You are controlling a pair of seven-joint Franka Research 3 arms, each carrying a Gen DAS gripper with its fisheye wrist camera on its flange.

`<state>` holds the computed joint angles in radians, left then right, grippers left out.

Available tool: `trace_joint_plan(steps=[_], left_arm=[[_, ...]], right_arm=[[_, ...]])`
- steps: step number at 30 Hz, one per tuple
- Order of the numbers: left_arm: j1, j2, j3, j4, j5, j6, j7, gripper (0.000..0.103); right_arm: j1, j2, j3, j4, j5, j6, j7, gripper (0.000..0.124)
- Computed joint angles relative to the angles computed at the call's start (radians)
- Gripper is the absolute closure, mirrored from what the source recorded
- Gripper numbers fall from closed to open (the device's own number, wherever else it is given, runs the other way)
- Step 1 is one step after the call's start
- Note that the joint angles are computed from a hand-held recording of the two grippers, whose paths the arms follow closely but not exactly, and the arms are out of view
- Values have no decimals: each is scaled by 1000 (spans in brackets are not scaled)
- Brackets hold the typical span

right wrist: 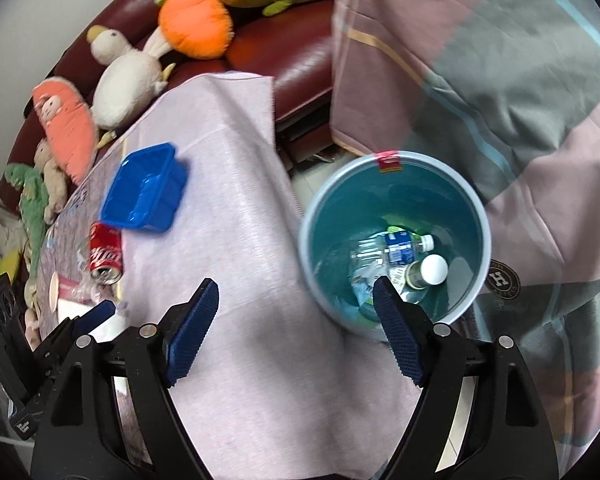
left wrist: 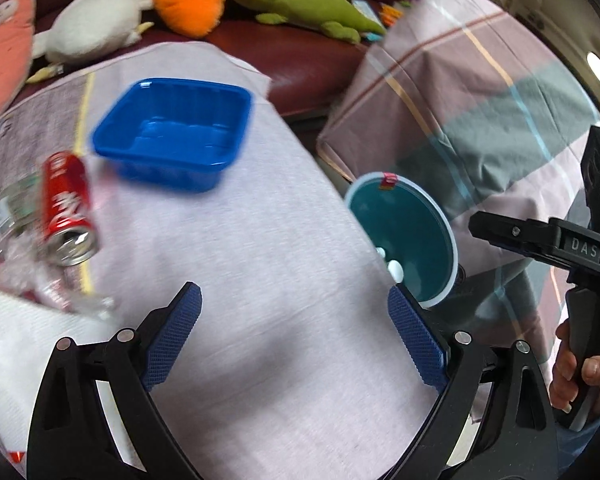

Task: Collect trash
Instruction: 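Move both tools back over the table toward the cup and can, then grasp the pink paper cup with the left gripper while the right grasps the red can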

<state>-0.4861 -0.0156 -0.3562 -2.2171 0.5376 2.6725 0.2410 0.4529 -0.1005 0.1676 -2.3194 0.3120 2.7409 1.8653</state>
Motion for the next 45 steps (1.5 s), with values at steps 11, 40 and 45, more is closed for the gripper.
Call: trace_joint_plan(steps=[11, 40, 45], left_arm=[[38, -321, -11, -290, -64, 5, -74, 7], [201, -607, 97, -565, -224, -84, 173, 7], [220, -614, 97, -584, -207, -41, 180, 43]], right_arm=[[71, 44, 59, 100, -118, -68, 70, 48], [269, 581, 48, 831, -159, -350, 6, 48], [299, 716, 32, 1014, -144, -409, -12, 48]])
